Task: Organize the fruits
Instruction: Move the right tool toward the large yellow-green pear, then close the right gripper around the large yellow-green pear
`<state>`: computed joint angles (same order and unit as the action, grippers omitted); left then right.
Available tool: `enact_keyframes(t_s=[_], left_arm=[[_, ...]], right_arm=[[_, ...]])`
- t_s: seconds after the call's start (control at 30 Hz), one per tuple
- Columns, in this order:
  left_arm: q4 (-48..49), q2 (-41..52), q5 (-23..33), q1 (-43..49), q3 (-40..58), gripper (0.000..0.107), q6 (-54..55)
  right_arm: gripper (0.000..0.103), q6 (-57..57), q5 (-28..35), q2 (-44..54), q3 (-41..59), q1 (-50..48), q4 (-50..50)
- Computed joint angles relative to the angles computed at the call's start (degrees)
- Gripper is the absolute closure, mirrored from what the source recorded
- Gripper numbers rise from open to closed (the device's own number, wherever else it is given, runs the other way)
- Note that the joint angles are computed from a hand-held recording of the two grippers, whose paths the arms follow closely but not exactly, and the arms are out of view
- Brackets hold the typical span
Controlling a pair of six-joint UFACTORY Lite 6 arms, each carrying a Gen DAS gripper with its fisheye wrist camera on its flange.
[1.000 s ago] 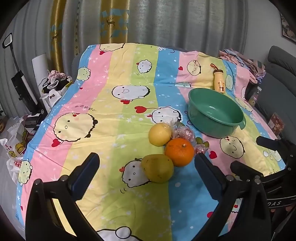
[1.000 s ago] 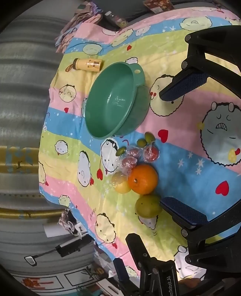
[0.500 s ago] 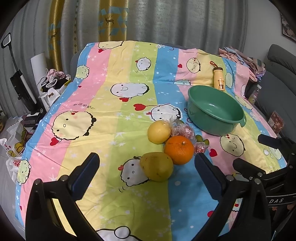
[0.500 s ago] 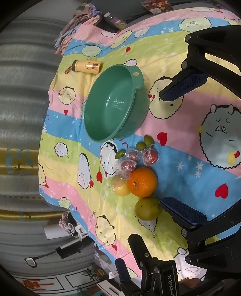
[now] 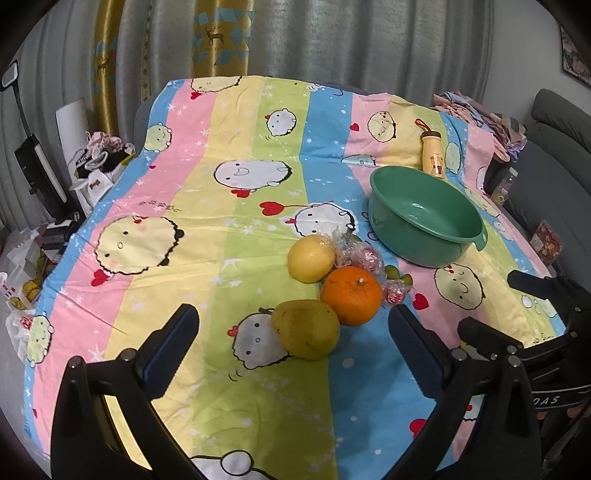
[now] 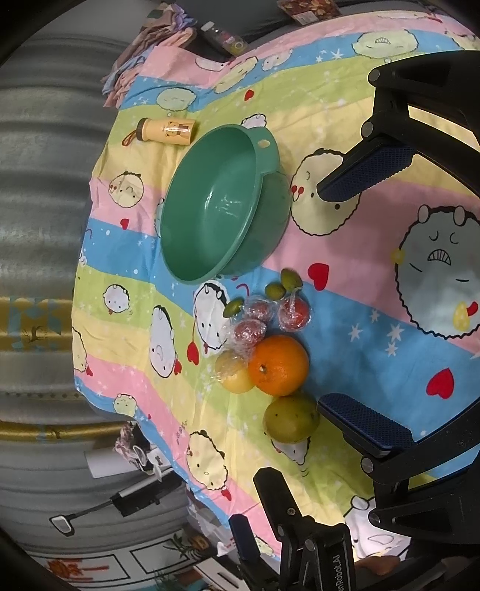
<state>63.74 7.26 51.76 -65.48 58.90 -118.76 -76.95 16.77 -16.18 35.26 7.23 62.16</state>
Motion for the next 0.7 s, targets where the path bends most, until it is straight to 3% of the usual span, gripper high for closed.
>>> enact_keyframes(t_s=[0.17, 0.37, 0.7], left_arm=[[3.3, -1.7, -3.4, 0.7, -2.3, 0.004, -4.0], [3.7, -0.8, -4.8, 1.6, -2.1, 0.004, -4.3], [4.7, -0.8, -10.3, 4.1, -3.6, 0.005, -6.1]], right_arm=[[0.000, -1.6, 2.8, 0.7, 0.5, -1.4, 2.0], [0.000, -6.0, -0.2, 1.4, -0.4, -0.2, 4.6], [0.000, -7.4, 3.1, 6.6, 1.7, -2.2, 5.3]])
